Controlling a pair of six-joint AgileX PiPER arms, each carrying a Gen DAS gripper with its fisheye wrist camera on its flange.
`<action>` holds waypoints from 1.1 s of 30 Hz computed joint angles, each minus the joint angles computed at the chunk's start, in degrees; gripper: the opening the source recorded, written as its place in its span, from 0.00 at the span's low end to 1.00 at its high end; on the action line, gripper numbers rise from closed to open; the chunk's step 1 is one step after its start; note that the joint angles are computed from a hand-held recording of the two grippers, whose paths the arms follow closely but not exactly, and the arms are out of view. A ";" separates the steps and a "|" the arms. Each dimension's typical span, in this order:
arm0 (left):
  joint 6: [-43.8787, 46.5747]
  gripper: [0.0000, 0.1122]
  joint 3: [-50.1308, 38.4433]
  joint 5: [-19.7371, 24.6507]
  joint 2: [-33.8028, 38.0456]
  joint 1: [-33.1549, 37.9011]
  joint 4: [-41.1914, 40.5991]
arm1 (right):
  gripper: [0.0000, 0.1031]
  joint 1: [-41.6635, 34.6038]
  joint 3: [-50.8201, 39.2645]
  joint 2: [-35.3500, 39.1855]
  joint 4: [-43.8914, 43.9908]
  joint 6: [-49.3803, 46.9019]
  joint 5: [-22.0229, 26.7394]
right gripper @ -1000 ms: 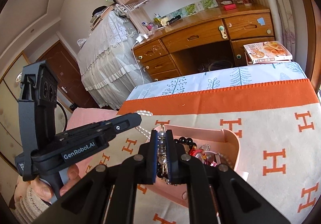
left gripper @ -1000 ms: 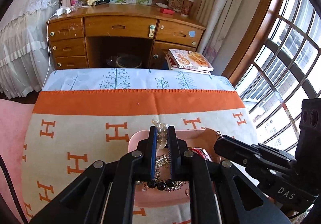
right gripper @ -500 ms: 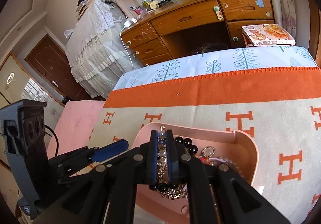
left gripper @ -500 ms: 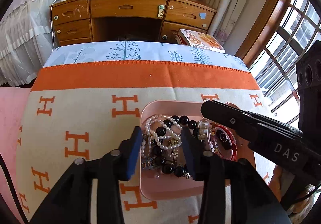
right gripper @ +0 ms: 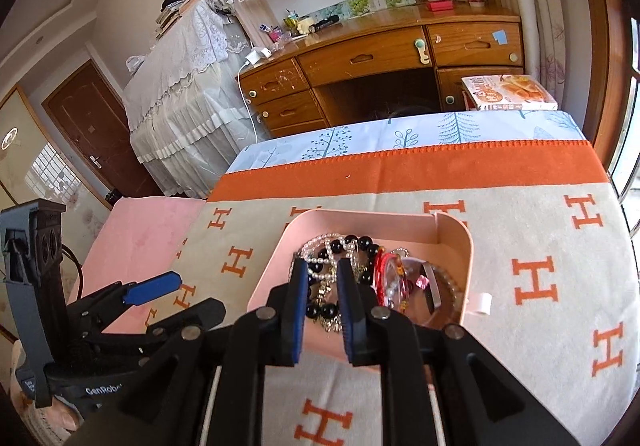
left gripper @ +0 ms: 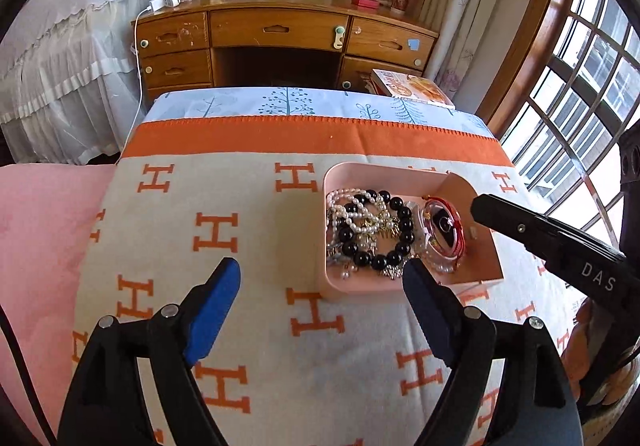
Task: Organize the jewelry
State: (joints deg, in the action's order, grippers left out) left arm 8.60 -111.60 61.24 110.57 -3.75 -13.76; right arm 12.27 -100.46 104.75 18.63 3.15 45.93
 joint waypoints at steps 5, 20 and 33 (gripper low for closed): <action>1.47 0.91 14.20 -5.53 -11.63 0.78 -0.14 | 0.15 2.19 13.31 -11.56 -2.82 3.49 -4.86; -6.88 0.91 41.70 -8.50 -37.44 -0.24 3.32 | 0.32 22.43 35.98 -33.83 -33.11 40.07 -3.83; -21.05 0.91 49.04 -10.57 -52.52 -10.21 17.97 | 0.43 45.43 38.04 -39.31 -59.84 67.77 10.79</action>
State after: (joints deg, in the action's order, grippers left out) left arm -12.45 -62.55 50.67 58.05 -13.96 4.21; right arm 57.70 -62.42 65.44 -41.21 70.92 56.72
